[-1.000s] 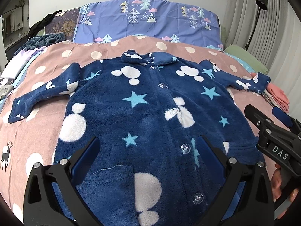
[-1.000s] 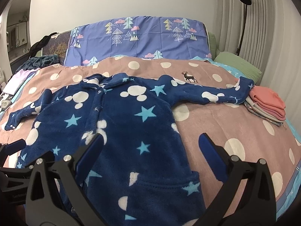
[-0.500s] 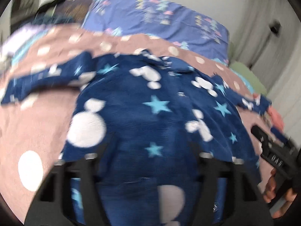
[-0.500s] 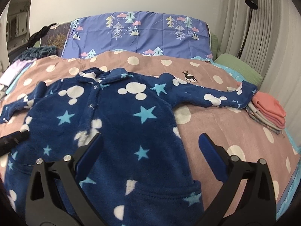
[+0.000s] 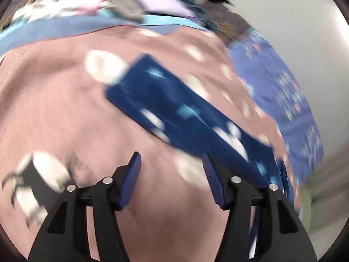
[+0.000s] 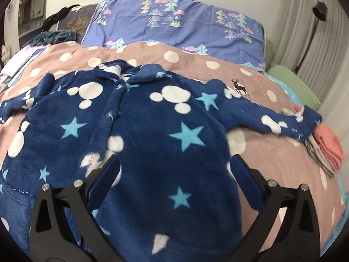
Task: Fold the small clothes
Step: 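Grasp the onesie sleeve cuff with the left tool and lift it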
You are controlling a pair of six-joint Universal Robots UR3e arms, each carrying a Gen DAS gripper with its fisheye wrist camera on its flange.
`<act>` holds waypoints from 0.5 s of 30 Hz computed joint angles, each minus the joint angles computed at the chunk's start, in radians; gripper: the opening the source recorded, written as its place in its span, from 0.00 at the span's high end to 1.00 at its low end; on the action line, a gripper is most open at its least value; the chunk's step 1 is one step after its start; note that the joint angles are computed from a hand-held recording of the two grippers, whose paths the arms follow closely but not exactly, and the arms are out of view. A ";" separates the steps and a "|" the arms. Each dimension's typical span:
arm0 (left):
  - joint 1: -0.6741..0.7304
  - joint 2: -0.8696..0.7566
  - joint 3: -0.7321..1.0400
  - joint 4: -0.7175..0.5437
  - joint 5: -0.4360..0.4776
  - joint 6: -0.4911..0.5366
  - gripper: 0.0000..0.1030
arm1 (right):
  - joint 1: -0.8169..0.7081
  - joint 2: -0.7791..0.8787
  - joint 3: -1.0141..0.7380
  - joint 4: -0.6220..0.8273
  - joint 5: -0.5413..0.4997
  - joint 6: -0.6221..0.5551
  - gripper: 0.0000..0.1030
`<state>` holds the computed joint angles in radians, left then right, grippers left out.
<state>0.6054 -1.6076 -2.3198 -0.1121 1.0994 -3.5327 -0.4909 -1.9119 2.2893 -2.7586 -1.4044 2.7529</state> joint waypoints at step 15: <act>-0.141 -0.229 0.396 0.078 -0.024 -0.094 0.94 | 0.066 0.249 -0.223 -0.004 -0.010 0.016 0.02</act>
<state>0.4640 -1.8364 -1.9236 -0.0337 1.0751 -3.6264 -0.4246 -1.6632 2.0658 -2.7625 -1.4146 2.7693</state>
